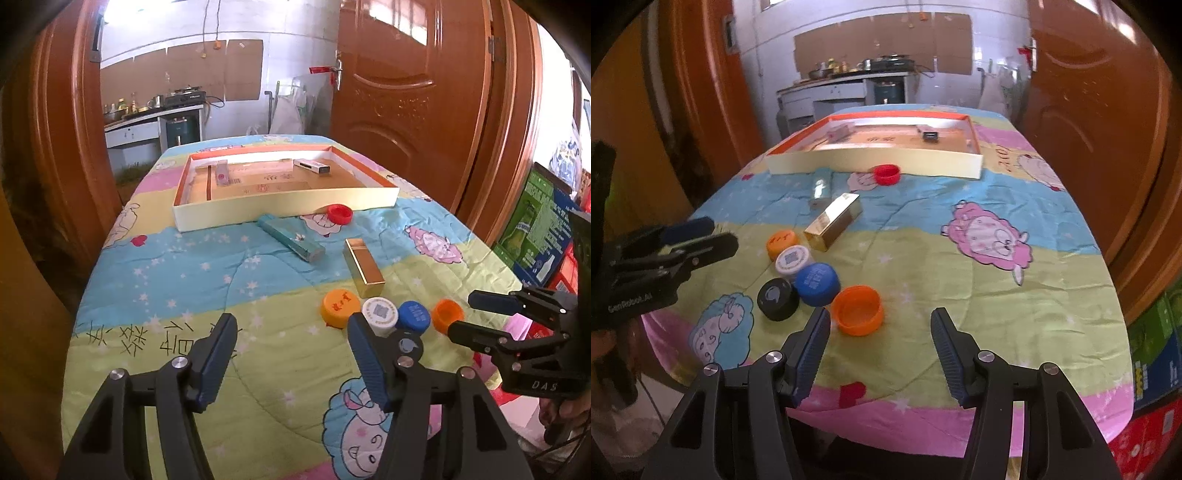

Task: Organize rigid objects
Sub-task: 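Grasp the orange cap with right gripper while left grasps the yellow-orange cap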

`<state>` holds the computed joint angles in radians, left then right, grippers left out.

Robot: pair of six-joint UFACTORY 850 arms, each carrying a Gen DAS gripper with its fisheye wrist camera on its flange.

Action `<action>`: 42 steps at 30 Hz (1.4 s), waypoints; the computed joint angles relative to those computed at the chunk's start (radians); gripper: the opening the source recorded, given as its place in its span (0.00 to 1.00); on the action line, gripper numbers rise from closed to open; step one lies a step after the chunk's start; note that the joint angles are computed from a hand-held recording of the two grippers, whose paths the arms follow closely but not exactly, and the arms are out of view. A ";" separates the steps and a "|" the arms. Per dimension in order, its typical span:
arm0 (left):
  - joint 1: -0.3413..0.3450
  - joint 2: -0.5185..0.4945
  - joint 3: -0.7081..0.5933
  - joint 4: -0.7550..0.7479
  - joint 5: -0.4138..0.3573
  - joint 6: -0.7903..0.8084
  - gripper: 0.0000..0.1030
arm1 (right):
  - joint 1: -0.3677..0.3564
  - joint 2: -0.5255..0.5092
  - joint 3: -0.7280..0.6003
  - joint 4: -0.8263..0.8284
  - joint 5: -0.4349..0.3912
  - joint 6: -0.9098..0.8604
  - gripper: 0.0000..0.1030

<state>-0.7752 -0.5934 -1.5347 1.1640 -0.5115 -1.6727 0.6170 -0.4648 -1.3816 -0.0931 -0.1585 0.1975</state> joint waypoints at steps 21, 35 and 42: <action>0.025 -0.124 -0.166 -0.266 -0.004 0.413 0.60 | 0.006 -0.034 -0.030 -0.391 0.006 0.341 0.30; 0.036 -0.170 -0.232 -0.303 0.048 0.474 0.29 | -0.016 -0.022 -0.009 -0.260 0.041 0.241 0.30; 0.032 -0.154 -0.208 -0.268 0.058 0.411 0.29 | -0.026 -0.011 0.004 -0.198 0.055 0.198 0.30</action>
